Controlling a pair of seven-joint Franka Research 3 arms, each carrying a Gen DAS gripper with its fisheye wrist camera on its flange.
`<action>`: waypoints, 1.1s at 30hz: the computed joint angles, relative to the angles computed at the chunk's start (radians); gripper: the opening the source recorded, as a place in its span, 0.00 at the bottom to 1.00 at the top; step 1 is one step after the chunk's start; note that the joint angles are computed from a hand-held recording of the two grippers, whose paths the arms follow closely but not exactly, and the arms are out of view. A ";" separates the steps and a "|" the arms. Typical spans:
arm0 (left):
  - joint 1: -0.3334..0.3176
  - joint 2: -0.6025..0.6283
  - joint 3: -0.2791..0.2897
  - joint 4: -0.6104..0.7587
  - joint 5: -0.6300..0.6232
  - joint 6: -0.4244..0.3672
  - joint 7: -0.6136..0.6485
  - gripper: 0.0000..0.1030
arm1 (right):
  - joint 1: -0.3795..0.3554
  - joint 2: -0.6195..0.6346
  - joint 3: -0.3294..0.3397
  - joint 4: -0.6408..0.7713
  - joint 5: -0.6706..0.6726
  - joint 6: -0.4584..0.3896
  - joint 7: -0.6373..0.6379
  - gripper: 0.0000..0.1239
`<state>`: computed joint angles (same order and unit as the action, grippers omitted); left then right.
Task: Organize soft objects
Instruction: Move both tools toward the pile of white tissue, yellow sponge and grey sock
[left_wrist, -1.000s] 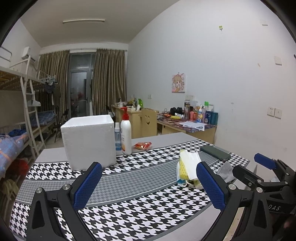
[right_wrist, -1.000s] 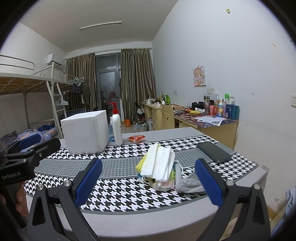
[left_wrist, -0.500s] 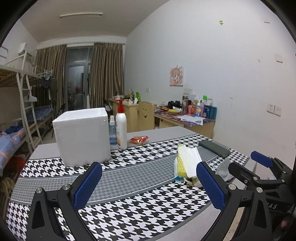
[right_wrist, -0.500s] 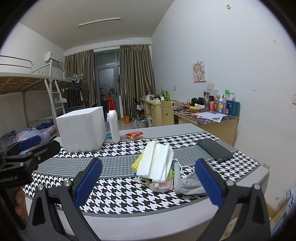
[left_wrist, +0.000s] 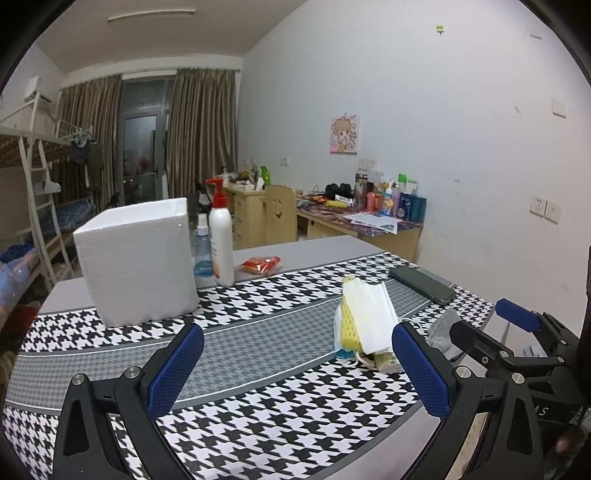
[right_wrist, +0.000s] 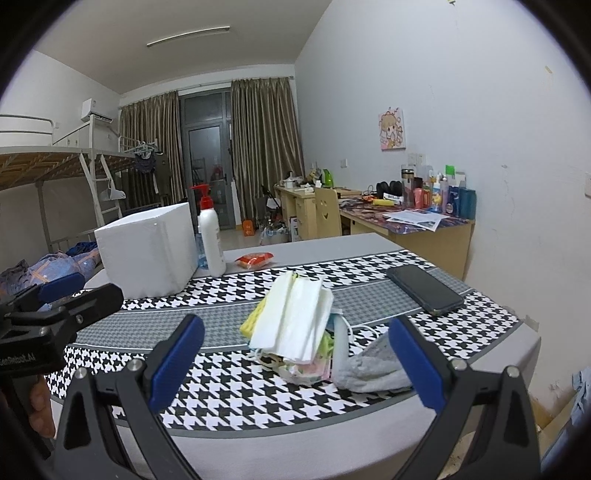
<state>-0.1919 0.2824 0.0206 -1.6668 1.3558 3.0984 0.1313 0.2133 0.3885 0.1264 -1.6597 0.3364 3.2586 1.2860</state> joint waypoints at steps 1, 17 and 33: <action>0.003 0.007 -0.008 0.005 -0.021 -0.004 0.024 0.99 | 0.004 0.005 -0.010 0.008 -0.002 -0.007 0.002 0.82; -0.047 0.097 -0.002 0.063 -0.381 0.003 0.378 0.99 | 0.037 0.037 -0.102 0.058 -0.030 -0.095 0.056 0.82; -0.065 0.193 -0.067 0.167 -0.723 -0.083 0.726 0.99 | 0.044 0.058 -0.163 0.083 -0.095 -0.174 0.145 0.82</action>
<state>-0.2573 0.4759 -0.0469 -1.5002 0.6331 3.0157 0.8574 0.2574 0.4461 -0.0362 -1.5763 0.2410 3.0844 1.4309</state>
